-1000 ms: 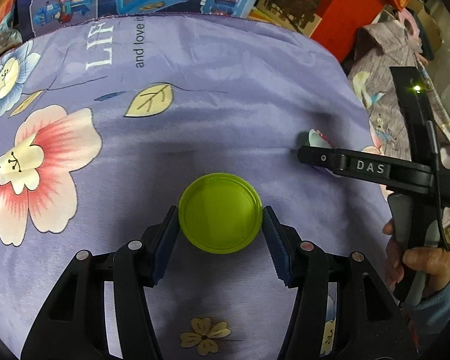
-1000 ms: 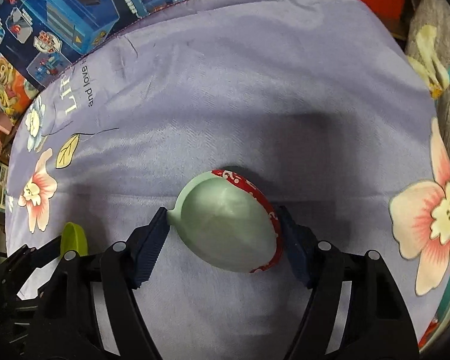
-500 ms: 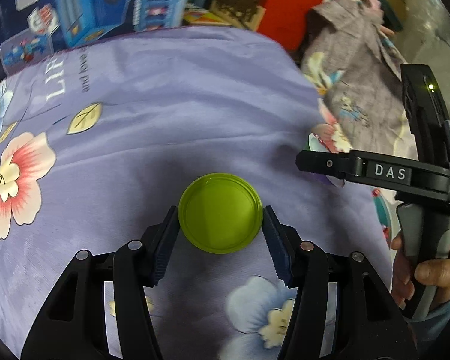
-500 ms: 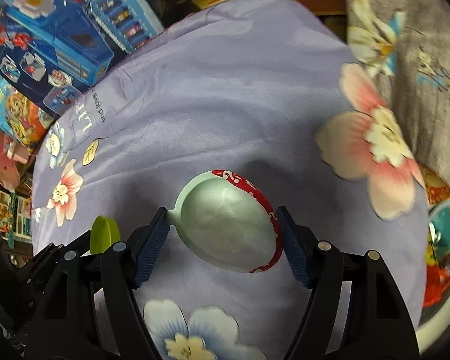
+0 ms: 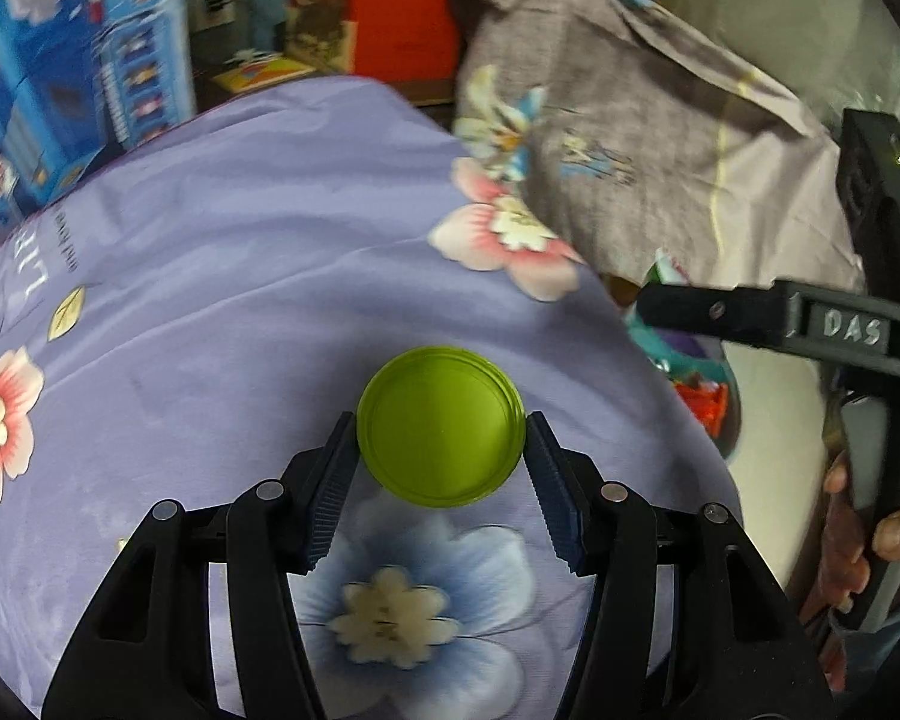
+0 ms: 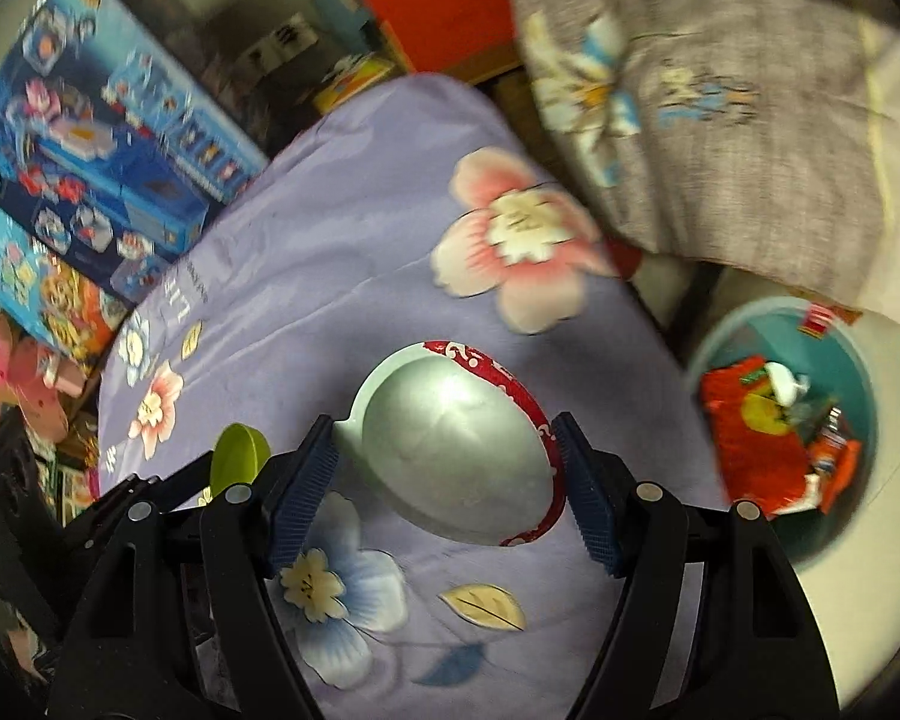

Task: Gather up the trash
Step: 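Carry the green lid and white-red lid over the teal bin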

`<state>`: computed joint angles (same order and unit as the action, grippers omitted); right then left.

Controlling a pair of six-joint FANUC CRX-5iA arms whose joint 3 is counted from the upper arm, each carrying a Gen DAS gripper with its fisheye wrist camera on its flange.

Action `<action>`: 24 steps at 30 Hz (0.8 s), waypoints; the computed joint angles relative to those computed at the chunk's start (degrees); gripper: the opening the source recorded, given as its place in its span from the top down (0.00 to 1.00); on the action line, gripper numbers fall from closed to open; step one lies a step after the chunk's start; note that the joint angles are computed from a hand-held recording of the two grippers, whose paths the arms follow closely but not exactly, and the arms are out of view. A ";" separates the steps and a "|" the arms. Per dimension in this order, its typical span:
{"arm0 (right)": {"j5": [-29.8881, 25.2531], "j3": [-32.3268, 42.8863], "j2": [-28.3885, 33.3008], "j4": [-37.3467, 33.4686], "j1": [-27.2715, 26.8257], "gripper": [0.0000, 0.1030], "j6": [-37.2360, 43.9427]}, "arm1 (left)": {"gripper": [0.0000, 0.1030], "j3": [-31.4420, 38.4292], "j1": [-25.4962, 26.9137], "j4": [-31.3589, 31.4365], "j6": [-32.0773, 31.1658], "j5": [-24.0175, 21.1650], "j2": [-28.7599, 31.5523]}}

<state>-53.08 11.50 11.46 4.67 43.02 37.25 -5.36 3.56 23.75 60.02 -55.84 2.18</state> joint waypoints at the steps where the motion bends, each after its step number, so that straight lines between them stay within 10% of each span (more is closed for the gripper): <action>1: 0.79 -1.76 -1.48 0.67 -0.23 0.33 -0.95 | 0.45 0.18 -0.94 -0.39 0.14 -0.07 -0.10; 24: 6.34 -22.34 -19.37 2.99 -8.61 0.33 -8.30 | 0.44 11.34 -17.90 -8.57 7.37 -3.08 6.55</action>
<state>-46.74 -10.84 -7.92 7.66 34.41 28.94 5.97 -14.34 15.18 67.39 -58.92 8.72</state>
